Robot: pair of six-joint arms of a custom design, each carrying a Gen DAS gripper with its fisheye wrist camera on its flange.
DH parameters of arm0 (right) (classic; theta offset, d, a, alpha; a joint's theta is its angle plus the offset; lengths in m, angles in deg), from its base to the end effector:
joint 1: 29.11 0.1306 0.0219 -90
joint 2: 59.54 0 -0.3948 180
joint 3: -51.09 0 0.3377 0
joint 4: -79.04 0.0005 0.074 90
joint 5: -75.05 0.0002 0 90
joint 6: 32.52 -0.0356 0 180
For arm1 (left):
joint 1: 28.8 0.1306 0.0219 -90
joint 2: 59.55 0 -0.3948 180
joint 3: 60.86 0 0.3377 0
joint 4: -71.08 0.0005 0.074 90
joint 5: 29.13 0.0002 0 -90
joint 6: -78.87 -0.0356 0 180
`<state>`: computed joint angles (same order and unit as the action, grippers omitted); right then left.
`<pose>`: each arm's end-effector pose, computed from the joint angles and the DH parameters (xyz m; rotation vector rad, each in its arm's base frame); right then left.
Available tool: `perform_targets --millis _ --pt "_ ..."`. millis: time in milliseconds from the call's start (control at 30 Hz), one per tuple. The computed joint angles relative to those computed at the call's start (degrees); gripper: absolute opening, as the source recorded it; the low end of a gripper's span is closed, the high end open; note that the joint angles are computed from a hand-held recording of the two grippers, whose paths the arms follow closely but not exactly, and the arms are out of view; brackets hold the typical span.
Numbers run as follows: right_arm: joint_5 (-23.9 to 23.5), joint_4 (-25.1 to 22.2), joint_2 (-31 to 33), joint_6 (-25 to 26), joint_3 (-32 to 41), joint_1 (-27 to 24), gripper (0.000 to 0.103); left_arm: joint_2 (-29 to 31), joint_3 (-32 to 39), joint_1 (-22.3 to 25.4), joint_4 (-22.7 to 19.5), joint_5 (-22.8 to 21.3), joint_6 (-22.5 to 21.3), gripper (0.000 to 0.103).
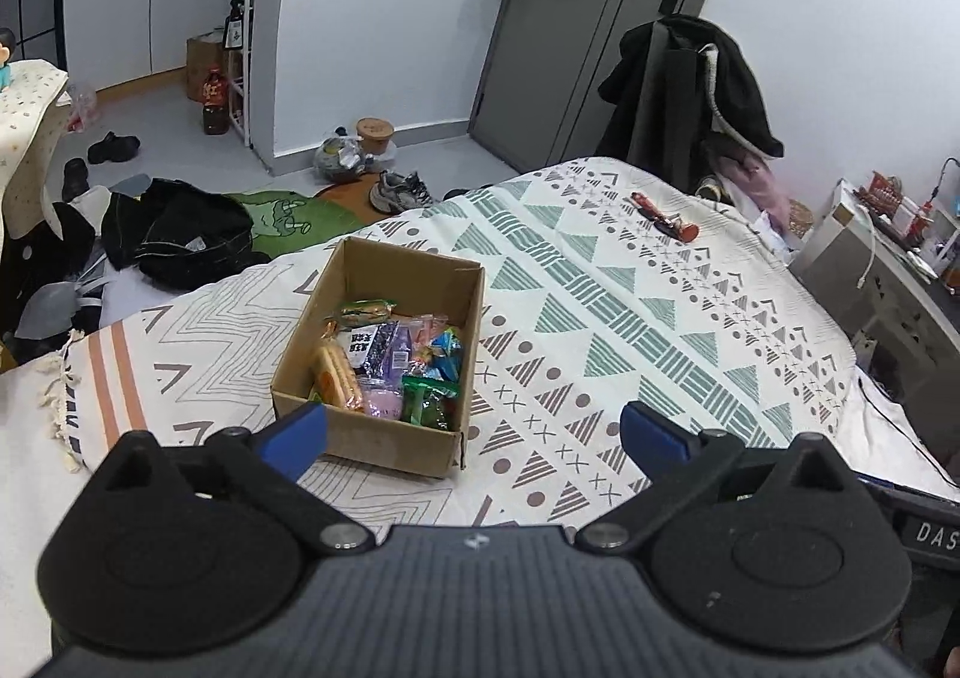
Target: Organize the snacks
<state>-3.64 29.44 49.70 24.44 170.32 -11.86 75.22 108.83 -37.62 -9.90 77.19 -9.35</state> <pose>0.5450 0.1614 0.4923 0.4139 2.2198 0.2487 0.6424 -0.1103 0.5262 0.2824 2.3575 -0.4268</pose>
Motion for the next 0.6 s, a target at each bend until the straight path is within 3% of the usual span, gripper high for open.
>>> perform_targets --millis 400,600 --pt "4.1 -0.9 -1.6 1.8 -1.1 2.0 0.103 -11.1 -20.0 1.2 11.5 0.7 -2.7 0.103" --pt "4.5 -0.9 -1.8 2.4 -1.4 2.8 0.103 -13.4 -23.7 1.8 13.3 -0.4 -3.5 0.103"
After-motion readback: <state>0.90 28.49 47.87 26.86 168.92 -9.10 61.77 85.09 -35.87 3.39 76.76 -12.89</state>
